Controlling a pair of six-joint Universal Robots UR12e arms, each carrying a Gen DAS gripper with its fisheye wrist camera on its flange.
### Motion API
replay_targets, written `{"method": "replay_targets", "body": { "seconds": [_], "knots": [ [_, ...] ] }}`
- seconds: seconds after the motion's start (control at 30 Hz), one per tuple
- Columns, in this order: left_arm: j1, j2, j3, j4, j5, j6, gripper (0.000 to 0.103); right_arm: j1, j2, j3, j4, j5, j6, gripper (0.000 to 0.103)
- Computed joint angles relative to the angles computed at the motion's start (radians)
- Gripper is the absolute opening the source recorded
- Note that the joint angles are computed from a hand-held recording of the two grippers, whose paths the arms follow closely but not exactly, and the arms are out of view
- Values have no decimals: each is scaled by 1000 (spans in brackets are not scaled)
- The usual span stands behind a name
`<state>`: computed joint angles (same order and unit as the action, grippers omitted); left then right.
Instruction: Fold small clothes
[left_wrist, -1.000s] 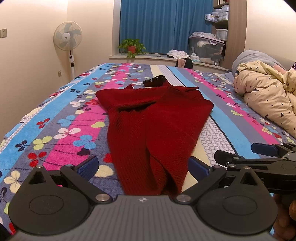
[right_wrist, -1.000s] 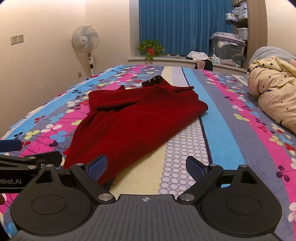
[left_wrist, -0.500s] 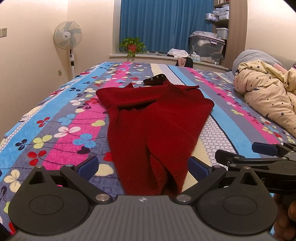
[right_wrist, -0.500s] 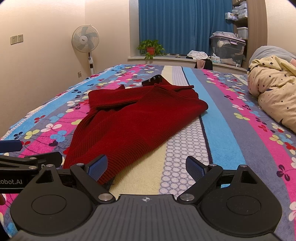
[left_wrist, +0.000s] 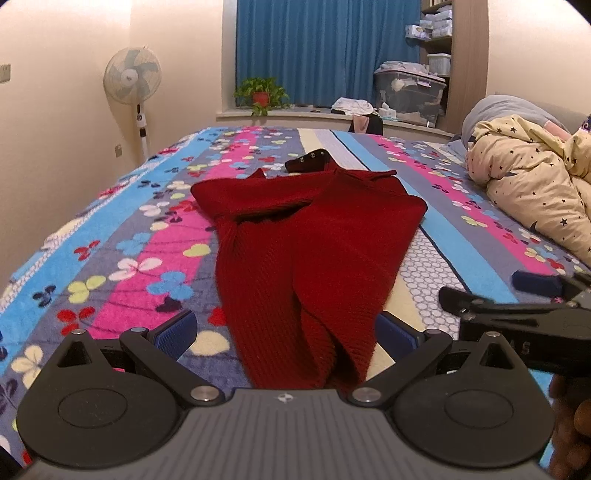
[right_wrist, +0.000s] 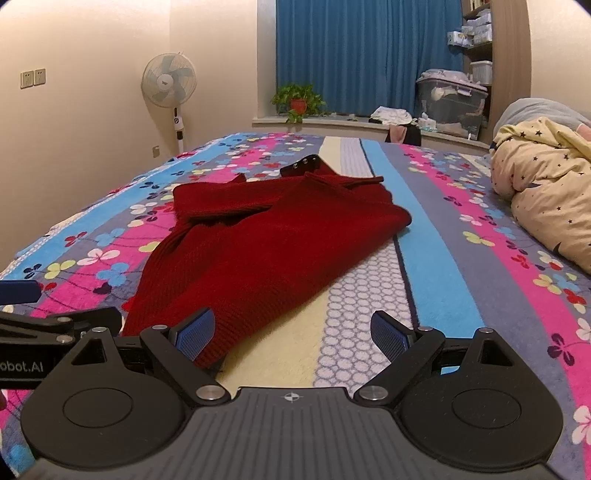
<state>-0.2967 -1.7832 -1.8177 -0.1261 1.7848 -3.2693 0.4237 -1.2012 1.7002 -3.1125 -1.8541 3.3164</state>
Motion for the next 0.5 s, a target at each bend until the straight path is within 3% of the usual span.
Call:
{"method": "replay_targets", "body": {
  "seconds": [0.1,0.2,0.3,0.37,0.43,0.47,0.5],
  "knots": [
    [24,10,10,-29,-47,31,102,-2,3,0,-22,-38,32,92],
    [52,8,43,-68,-58,124,94,-12,-8,-3,23,-62,89,92],
    [101,-1,88,-147,-123,196,70,-33,-22,1,58,-29,171,92],
    [131,-14,127,-254,-146,247,40,-44,-32,0,102,-3,204,82],
    [165,-29,145,-332,-178,245,25,-48,-39,0,123,3,203,69],
    [175,-37,149,-345,-180,232,24,-48,-40,1,122,2,202,56],
    [190,-42,145,-356,-205,194,24,-49,-39,1,123,8,202,50]
  ]
}}
